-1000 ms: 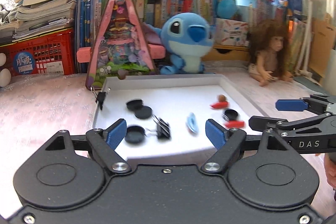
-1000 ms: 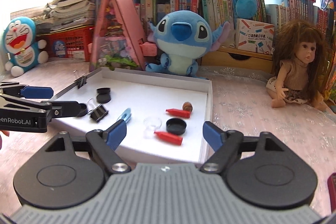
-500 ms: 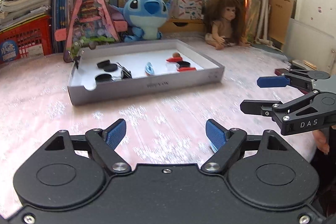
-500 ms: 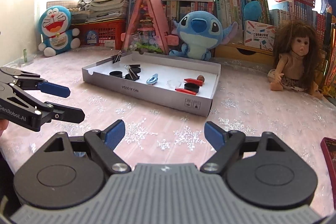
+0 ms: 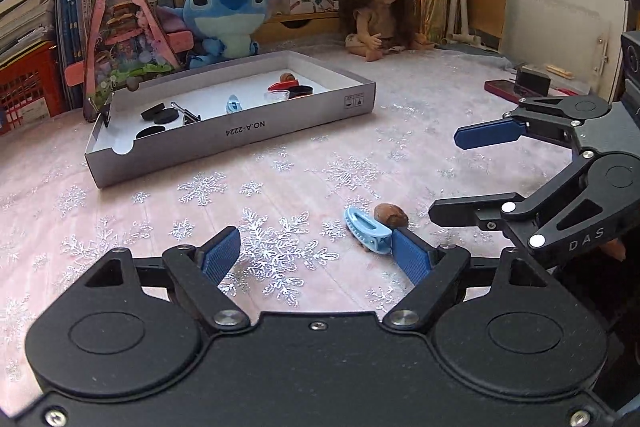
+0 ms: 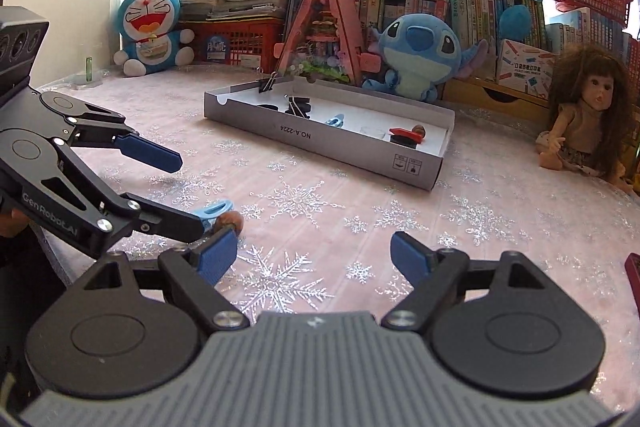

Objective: Organize rigid objects
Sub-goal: 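Withdraw both grippers toward the blue hair clip and second acorn on the table, then close the left gripper on the blue hair clip while the right grasps the second acorn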

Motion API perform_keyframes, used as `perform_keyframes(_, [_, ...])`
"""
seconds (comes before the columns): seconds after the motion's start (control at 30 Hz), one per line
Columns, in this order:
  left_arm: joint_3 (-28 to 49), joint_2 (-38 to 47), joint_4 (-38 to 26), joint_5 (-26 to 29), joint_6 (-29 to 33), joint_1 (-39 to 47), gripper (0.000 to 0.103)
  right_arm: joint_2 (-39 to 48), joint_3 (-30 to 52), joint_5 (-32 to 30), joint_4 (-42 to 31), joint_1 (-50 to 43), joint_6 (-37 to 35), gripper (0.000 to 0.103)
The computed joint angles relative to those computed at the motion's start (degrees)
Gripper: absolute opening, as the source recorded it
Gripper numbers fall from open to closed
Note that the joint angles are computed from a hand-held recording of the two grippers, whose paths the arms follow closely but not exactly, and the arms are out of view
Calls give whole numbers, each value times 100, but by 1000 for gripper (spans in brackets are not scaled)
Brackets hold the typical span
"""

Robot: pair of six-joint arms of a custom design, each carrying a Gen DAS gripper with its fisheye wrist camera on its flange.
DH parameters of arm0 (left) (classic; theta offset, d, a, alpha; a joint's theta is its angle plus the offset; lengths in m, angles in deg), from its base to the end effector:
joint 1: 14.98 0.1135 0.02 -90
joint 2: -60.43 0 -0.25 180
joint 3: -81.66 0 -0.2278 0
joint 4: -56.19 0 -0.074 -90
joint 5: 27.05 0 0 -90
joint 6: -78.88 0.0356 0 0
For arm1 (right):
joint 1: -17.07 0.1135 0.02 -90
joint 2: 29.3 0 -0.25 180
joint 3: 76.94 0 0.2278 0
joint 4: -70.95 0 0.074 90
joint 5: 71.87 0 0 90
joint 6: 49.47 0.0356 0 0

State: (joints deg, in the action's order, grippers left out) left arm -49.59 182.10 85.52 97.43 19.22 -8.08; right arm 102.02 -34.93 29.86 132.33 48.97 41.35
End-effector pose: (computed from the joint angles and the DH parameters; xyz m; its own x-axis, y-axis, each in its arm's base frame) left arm 0.2933 0.0152 0.0373 -0.4352 0.3668 -0.8223 0.6116 0.7906 0.0290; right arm 0.2449 0.1439 0.0225 -0.4028 -0.2342 -0.8848 -0.3592 0.9296 -0.0826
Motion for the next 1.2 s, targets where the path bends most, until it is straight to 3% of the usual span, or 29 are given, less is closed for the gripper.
perform_keyframes(0.3, [446,179,-236,-279,-508,121,82,97,249,-212,-172,81,3,88])
perform_keyframes(0.37, [490,222,-216,-266,-628,147,82,101,287,-363,-198,130,-24,73])
perform_keyframes(0.5, [477,259,-74,-353,-706,120,82,106,435,-503,-359,248,-30,62])
perform_keyframes(0.67, [430,265,6,-337,-810,106,82,145,522,-578,-432,297,47,27])
perform_keyframes(0.73, [413,259,28,-318,-841,98,82,193,466,-518,-258,319,101,22])
perform_keyframes(0.9, [236,172,190,-333,-1025,1,81,332,176,27,473,376,280,21])
perform_keyframes(1.0, [-89,180,764,-534,-1437,-255,81,339,51,349,580,341,475,21])
perform_keyframes(1.1, [-325,276,1327,-818,-1821,-606,81,363,-65,679,692,325,668,21])
perform_keyframes(1.2, [-453,330,1610,-1436,-2175,-1038,80,437,-162,1064,892,363,812,21])
